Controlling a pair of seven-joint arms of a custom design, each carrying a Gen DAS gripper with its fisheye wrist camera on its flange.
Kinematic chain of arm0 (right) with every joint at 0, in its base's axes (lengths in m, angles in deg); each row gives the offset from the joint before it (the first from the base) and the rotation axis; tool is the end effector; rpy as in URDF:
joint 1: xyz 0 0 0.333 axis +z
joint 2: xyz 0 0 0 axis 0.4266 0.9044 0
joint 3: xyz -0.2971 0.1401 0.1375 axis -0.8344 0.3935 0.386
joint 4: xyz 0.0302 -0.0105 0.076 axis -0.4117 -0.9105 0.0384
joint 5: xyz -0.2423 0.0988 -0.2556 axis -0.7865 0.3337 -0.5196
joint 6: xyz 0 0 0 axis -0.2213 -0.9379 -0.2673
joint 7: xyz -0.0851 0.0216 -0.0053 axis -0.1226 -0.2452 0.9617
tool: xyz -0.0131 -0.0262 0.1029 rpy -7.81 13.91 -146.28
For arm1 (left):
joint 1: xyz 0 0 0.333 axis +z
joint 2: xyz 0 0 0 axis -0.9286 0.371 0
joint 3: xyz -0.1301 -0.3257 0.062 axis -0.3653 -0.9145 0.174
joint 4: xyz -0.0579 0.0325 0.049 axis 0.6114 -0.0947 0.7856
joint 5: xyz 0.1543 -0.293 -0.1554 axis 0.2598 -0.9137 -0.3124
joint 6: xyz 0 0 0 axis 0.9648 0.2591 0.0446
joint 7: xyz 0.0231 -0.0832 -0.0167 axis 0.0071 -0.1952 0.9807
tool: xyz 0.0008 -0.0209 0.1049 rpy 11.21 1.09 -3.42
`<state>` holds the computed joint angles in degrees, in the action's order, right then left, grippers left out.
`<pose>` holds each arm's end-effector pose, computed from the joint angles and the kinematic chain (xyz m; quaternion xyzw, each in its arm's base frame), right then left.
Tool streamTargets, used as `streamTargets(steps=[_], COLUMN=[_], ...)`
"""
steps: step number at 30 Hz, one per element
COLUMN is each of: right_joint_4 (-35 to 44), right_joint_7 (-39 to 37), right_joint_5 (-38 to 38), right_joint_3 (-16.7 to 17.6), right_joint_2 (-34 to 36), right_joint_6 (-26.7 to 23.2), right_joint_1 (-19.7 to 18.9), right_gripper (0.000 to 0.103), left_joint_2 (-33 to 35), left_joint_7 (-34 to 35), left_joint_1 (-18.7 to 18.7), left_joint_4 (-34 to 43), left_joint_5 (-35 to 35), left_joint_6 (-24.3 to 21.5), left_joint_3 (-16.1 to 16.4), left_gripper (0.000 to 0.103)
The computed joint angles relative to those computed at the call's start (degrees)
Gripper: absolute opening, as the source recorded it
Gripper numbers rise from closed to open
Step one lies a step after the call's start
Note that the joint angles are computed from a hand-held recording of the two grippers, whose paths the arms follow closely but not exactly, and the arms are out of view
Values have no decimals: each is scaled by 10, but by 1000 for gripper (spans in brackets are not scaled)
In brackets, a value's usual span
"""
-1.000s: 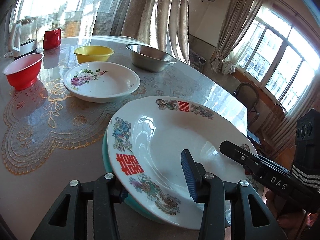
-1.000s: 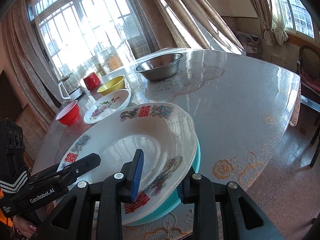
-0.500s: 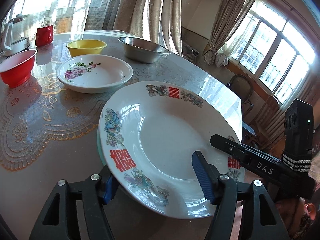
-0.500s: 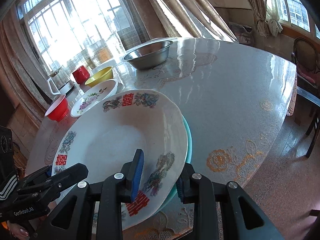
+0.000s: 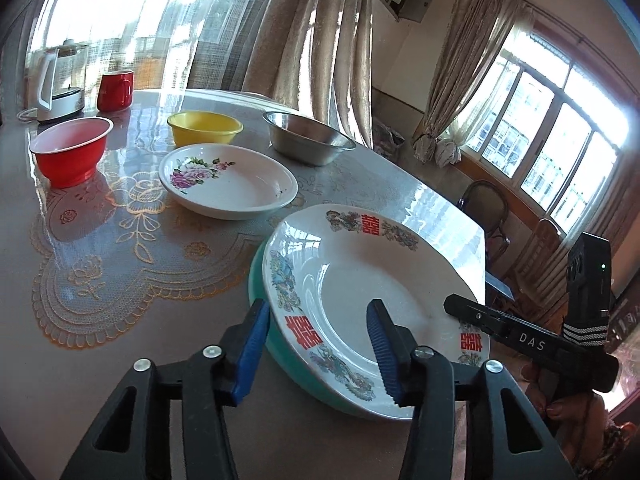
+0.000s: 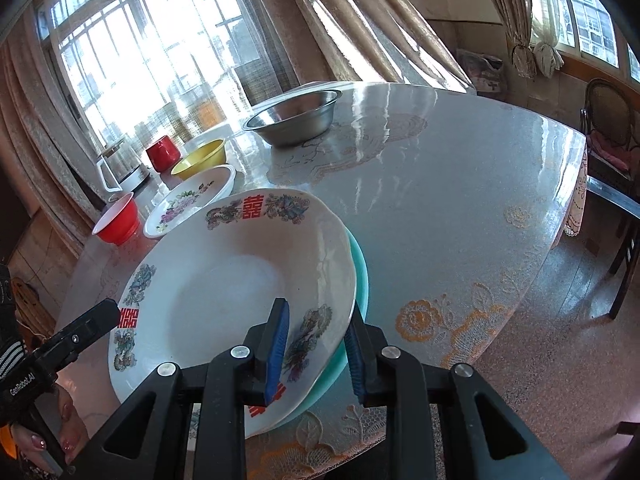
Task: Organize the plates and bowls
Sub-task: 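Lift the white plate with both grippers and lower it onto the teal plate, then open both grippers and move them to the small white floral plate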
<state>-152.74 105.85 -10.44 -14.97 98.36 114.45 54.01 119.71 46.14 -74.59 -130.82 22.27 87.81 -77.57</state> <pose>0.6610 0.2668 0.4128 -0.5667 0.7179 -0.1993 0.3518 0.7130 -0.2746 0.4285 -0.5263 0.7185 -0.4477 0.0792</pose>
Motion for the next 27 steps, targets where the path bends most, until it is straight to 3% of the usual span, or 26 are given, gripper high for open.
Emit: streamTargets(steps=[7, 10, 12, 15, 19, 21, 23, 25, 27], right_joint_4=[9, 12, 10, 7, 2, -3, -6, -8, -9], right_joint_7=[5, 4, 3, 0, 5, 13, 32, 57, 80], right_joint_5=[-2, -1, -2, -3, -24, -38, -58, -89, -117], right_joint_3=[-6, -3, -1, 0, -26, -42, -67, -93, -106], right_joint_2=[5, 6, 5, 4, 2, -2, -5, -10, -15], right_joint_6=[-5, -8, -7, -2, 4, 4, 1, -6, -12], right_joint_1=[3, 0, -1, -2, 20, 33, 53, 73, 81], right_gripper=[23, 23, 24, 26, 30, 30, 31, 32, 34], left_joint_2=[9, 10, 9, 3, -5, -6, -8, -13, -15], left_joint_7=[-36, -31, -26, -13, 32, 36, 11, -33, -57], left_joint_1=[-18, -9, -6, -4, 23, 27, 14, -17, -28], left_joint_4=[19, 17, 16, 6, -24, -31, -32, -31, -35], left_joint_5=[11, 8, 10, 8, -12, -16, -12, -1, 10], left_joint_6=[-16, -15, -21, -13, 46, 77, 96, 105, 123], left_joint_3=[24, 12, 9, 4, -39, -47, -26, 21, 39], left_gripper=[41, 42, 47, 63, 82, 86, 88, 88, 88])
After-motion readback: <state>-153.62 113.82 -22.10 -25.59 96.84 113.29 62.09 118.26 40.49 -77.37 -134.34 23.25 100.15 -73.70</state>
